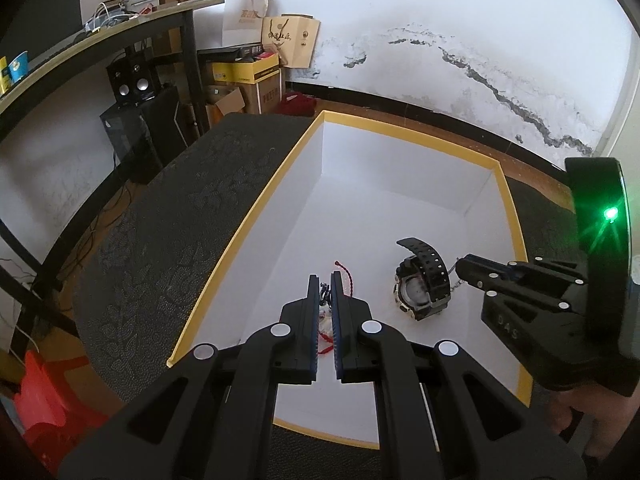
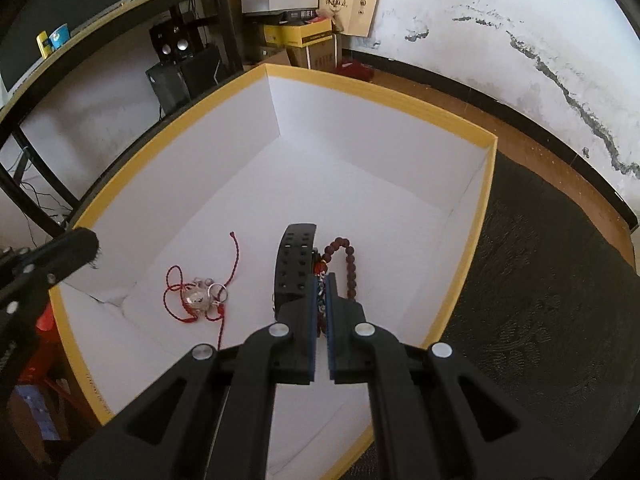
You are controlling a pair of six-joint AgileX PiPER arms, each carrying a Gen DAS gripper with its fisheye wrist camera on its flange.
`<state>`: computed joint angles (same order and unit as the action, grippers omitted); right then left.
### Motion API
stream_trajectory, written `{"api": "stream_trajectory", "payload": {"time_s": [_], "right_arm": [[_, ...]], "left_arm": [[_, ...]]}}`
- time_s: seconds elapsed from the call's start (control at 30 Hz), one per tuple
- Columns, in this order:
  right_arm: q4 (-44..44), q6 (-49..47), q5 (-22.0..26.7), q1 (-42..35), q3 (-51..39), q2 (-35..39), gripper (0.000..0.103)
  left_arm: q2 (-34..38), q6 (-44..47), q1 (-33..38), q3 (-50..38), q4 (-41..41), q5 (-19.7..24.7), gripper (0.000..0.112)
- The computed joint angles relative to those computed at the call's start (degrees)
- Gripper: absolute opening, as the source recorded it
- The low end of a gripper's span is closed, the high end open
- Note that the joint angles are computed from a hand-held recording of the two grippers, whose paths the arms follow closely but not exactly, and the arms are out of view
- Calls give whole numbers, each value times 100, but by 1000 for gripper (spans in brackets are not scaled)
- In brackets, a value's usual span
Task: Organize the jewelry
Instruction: 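Lower the necklace into the box and open both tools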
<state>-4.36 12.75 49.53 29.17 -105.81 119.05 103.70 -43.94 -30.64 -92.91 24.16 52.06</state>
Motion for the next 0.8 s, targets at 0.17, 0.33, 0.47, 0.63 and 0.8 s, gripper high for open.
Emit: {"api": "stream_trajectory", "payload": {"time_s": [0.17,0.33,0.47,0.63,0.8], "right_arm": [[-158,58,-35,82,-37,20,5],[-138,37,13,88,-94,40,5],[-158,-5,-13,93,-93,33,5],[-202,9,-68,114,-59,24,5],[-79,-65,-133,73,-80,13,5]], "left_arm": [[-7,-28,9,29,14,-23,6],[-3,-31,1,19,23,-7,6],[-6,-48,3,27,26,-12,6],[-18,-96,-10,89,64,-48,6],[-25,-129,-24,122,91,-64,6]]}}
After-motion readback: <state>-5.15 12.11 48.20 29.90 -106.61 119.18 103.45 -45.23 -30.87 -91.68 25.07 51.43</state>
